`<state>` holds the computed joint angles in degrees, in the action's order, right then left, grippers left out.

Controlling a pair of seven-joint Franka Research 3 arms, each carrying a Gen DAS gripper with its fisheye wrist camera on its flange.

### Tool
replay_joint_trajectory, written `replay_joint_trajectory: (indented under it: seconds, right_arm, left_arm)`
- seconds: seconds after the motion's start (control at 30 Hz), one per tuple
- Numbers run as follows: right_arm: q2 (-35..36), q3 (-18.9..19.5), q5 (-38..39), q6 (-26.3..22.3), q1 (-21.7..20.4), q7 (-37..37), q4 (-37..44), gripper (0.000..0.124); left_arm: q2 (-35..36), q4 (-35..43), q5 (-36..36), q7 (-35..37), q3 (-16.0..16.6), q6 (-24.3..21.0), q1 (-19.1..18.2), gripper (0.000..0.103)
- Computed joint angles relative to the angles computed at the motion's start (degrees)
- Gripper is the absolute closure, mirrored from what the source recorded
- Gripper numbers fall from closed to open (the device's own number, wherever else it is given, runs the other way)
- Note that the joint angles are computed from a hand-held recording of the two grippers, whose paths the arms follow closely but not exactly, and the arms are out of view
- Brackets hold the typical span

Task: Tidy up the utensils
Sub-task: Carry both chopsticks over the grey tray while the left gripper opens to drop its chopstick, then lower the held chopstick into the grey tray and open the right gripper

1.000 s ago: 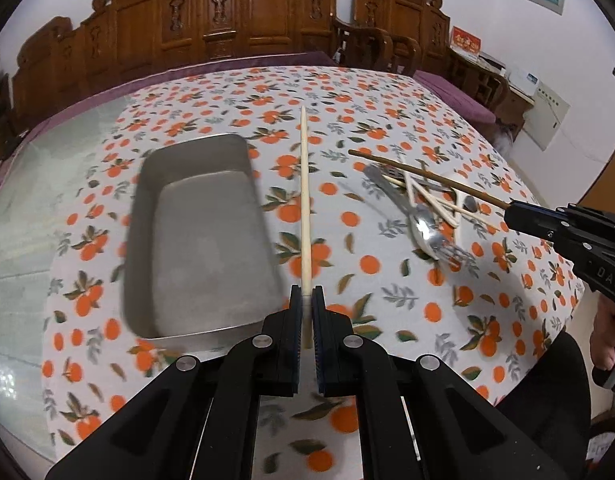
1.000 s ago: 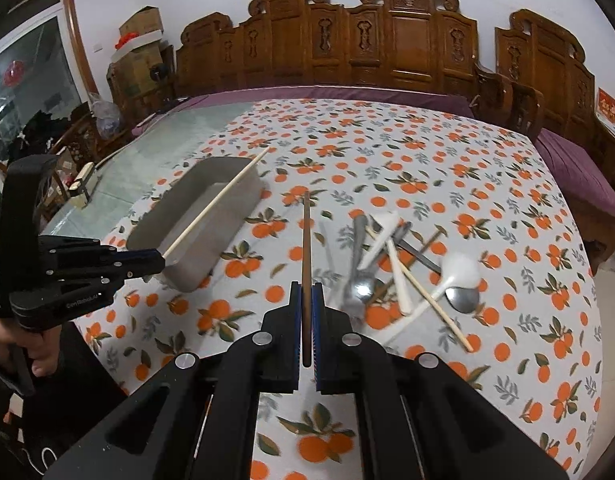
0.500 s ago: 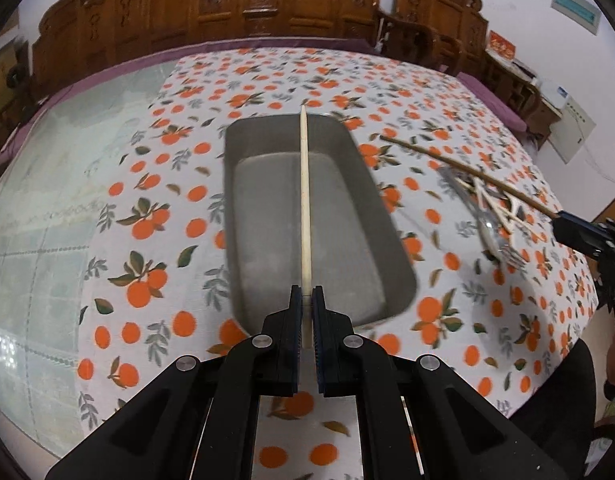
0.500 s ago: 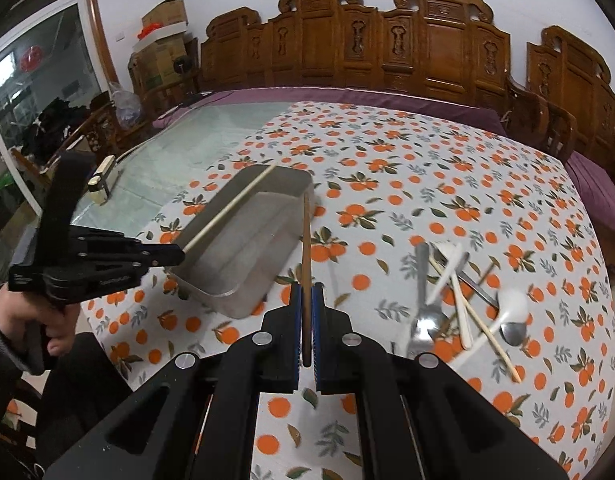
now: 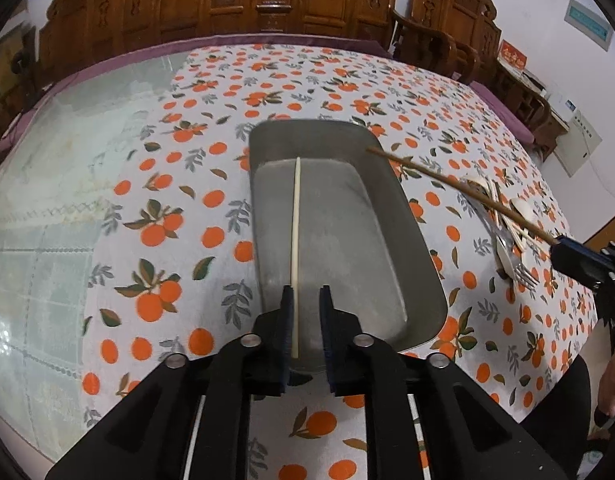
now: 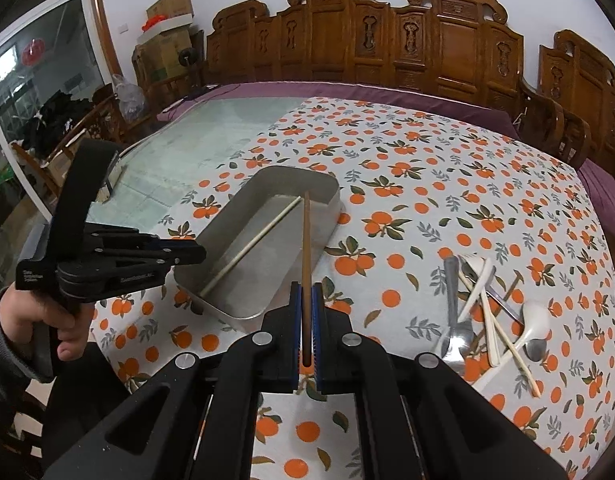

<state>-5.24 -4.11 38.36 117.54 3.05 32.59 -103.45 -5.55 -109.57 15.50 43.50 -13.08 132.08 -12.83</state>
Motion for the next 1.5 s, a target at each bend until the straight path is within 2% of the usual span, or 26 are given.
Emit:
replay_joint_trajectory:
  seconds: [0.1,0.27,0.37,0.43,0.47,0.7,0.87,1.0,1.07,1.13,1.2,1.5]
  right_arm:
    - [0.0,0.5,-0.1,0.3,0.5,0.1,-0.2,0.118]
    - [0.4,1.8,-0.8,2.4,1.9,1.3,-0.8,0.118]
    - [1.4,2.5,-1.7,3.7,2.9,2.4,-0.6,0.118]
    - [2.8,3.1,-2.5,4.3,3.6,3.9,0.2,0.118]
    - [3.3,3.3,-2.8,4.6,3.8,4.5,0.6,0.118]
    - [8.1,4.8,-6.0,6.4,5.3,10.9,3.8,0.118]
    - [8.0,5.4,-5.7,6.5,5.8,11.0,3.3,0.117]
    - [8.1,5.1,-3.8,4.2,5.5,10.2,3.7,0.114]
    - [8.0,5.0,-2.6,3.0,5.2,9.3,3.8,0.099]
    - [7.8,4.8,-1.3,2.1,4.9,8.4,3.9,0.093]
    - [7.7,4.5,0.3,0.6,4.4,7.4,4.4,0.093]
    - [2.9,1.3,3.7,-0.4,1.1,0.3,1.4,0.093]
  left_arm:
    - [-2.3,-1.4,2.0,-1.0,-0.2,0.8,0.1,0.079]
    - [-4.8,-2.1,7.4,-3.1,-1.3,-0.8,0.5,0.061]
    - [-5.6,-2.1,9.1,-3.2,-1.5,-1.6,0.5,0.056]
    - [-6.5,-2.8,10.0,-3.7,-1.5,-1.7,0.7,0.046]
    - [-7.0,-3.2,10.1,-3.8,-1.5,-1.6,0.8,0.044]
    - [-8.6,-5.0,9.3,-4.8,-0.8,-1.1,1.8,0.044]
    - [-8.9,-5.4,9.5,-5.1,-1.0,-0.9,2.1,0.044]
    - [-9.0,-5.4,9.5,-5.0,-1.1,-0.9,2.1,0.044]
    - [-9.0,-5.4,9.6,-5.1,-1.1,-0.8,2.1,0.044]
    - [-8.9,-5.3,9.8,-5.1,-1.2,-0.8,2.1,0.044]
    - [-8.8,-5.2,10.0,-5.1,-1.3,-0.9,2.1,0.044]
    - [-7.5,-3.3,11.6,-5.6,-2.4,-1.0,1.2,0.044]
